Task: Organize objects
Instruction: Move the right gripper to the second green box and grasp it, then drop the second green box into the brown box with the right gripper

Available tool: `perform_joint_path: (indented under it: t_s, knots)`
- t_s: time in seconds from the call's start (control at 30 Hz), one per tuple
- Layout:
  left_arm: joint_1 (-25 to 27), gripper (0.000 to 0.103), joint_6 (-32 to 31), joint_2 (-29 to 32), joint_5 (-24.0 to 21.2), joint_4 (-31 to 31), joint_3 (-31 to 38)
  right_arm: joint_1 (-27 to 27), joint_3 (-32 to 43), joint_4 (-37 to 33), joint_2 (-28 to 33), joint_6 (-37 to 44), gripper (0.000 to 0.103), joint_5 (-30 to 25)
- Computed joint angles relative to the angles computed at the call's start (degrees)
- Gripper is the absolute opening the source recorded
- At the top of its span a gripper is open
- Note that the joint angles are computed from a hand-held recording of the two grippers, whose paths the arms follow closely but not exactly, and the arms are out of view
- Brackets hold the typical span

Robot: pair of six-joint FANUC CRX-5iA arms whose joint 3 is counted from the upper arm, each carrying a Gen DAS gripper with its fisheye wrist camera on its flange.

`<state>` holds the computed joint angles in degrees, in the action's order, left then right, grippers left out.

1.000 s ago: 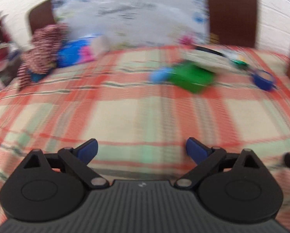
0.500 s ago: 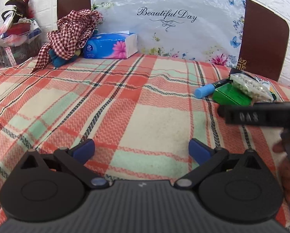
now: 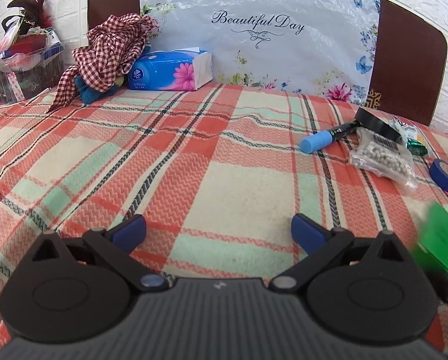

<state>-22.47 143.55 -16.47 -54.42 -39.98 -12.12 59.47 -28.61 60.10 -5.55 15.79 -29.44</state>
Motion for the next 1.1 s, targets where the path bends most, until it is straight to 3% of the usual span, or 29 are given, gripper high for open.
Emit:
perform_joint_path:
  t_s: [0.2, 0.23, 0.27, 0.37, 0.43, 0.5, 0.63, 0.67, 0.7, 0.73, 0.77, 0.8, 0.83, 0.9, 1.0, 1.1]
  knots:
    - [-2.78, 0.101, -1.45, 2.35, -5.04, -0.92, 3.36, 5.65, -6.98, 0.78, -8.54, -5.90, 0.066, -10.79]
    - [-1.60, 0.094, -3.82, 1.47, -2.78, 3.06, 2.71, 5.80, -7.51, 0.50, -9.28, -6.17, 0.066, -11.13]
    - [0.73, 0.093, -8.17, -0.11, 1.44, 9.99, 0.98, 6.08, -8.05, 0.77, -9.81, -6.85, 0.067, -11.54]
    - [0.83, 0.089, -20.73, -2.56, 11.95, 24.00, -2.88, 6.40, -8.70, 1.92, -9.94, -8.45, 0.067, -12.08]
    - [-0.60, 0.089, -30.88, -1.76, 16.19, 32.11, -3.82, 6.34, -8.64, 2.38, -9.56, -8.48, 0.067, -12.13]
    - [-1.71, 0.088, -39.81, 0.06, 17.29, 39.61, -4.03, 5.83, -9.32, 3.04, -9.98, -8.69, 0.068, -11.40]
    - [-2.51, 0.084, -42.01, 5.06, 12.49, 44.10, -1.77, 4.66, -10.10, 3.46, -10.55, -8.96, 0.070, -9.64]
    - [-2.29, 0.085, -41.21, 4.95, 13.86, 45.39, -2.91, 4.59, -9.91, 3.27, -10.27, -8.42, 0.072, -9.53]
    - [-2.86, 0.084, -40.45, 5.01, 14.08, 44.58, -2.70, 4.39, -9.97, 3.70, -10.15, -8.50, 0.068, -9.17]
    - [-3.39, 0.072, -42.39, 5.61, 13.61, 45.62, -2.15, 4.03, -10.08, 3.91, -10.22, -8.27, 0.060, -8.22]
    - [-3.61, 0.047, -45.67, 6.08, 13.07, 48.18, -1.96, 3.92, -10.48, 5.01, -10.51, -8.66, 0.043, -7.44]
    - [-4.44, 0.035, -46.47, 6.77, 11.83, 48.66, -0.71, 4.61, -10.57, 7.24, -10.05, -10.83, 0.033, -9.67]
    - [-5.75, 0.031, -44.89, 7.33, 10.36, 46.13, 1.30, 4.78, -11.04, 9.04, -10.22, -13.02, 0.031, -10.75]
    - [-8.19, 0.031, -42.47, 7.44, 10.36, 41.67, 3.98, 3.68, -13.54, 16.64, -11.71, -20.01, 0.031, -11.18]
    - [-9.22, 0.031, -43.34, 7.80, 12.19, 41.91, 6.77, 1.74, -16.48, 30.19, -12.88, -29.38, 0.030, -15.66]
    - [-11.64, 0.031, -45.20, 9.96, 14.04, 39.38, 11.21, -0.50, -17.54, 37.97, -13.42, -35.38, 0.030, -20.78]
